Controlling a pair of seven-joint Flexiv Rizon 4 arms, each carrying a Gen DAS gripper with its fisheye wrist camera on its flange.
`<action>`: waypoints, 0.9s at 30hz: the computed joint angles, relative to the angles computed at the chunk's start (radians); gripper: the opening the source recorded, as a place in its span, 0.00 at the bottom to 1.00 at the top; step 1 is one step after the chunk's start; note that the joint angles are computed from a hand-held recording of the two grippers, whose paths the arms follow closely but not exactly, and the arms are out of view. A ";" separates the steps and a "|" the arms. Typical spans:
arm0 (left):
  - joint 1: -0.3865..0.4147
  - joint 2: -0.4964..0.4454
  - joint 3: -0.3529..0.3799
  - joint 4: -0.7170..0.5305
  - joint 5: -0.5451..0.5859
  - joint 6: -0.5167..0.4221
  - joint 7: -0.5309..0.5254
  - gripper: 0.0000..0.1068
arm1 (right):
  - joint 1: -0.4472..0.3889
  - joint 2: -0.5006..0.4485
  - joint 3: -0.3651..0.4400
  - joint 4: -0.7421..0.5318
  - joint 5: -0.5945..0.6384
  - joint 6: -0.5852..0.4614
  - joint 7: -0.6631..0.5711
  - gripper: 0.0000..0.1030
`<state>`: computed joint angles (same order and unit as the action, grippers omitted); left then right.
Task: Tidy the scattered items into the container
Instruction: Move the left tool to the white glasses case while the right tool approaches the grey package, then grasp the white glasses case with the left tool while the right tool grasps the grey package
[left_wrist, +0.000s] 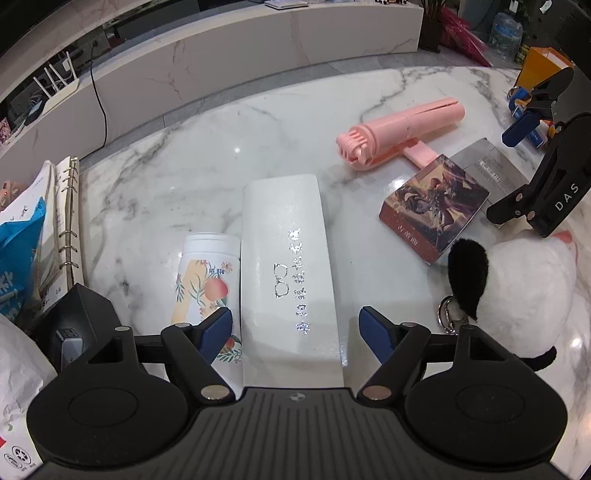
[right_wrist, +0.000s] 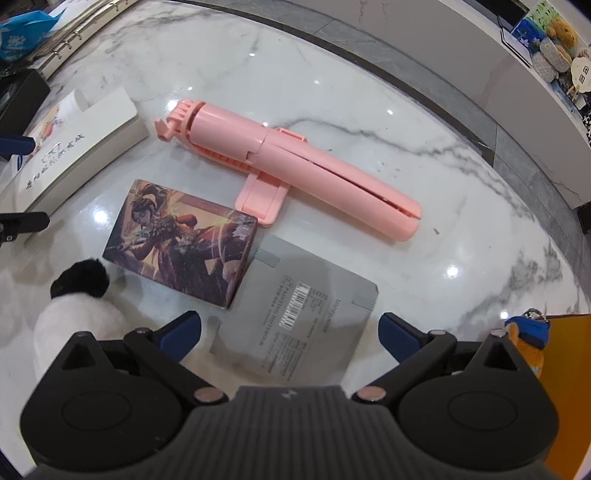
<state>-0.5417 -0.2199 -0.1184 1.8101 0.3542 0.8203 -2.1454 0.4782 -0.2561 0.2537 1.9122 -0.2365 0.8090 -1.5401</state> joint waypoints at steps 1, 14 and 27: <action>0.000 -0.001 0.001 -0.001 0.002 -0.002 0.000 0.83 | 0.003 -0.004 -0.003 0.000 -0.008 -0.002 0.009 1.00; -0.024 -0.041 0.000 -0.077 0.045 -0.106 0.034 0.67 | -0.005 -0.025 0.000 -0.011 0.004 0.001 0.011 0.93; -0.023 -0.027 -0.001 -0.055 0.020 -0.079 0.039 0.66 | -0.020 -0.016 0.001 0.002 0.025 0.024 -0.057 0.87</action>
<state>-0.5648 -0.2471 -0.1192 1.7553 0.3739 0.7417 -2.1062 0.4580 -0.2718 0.2545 1.9139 -0.2117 0.8335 -1.5973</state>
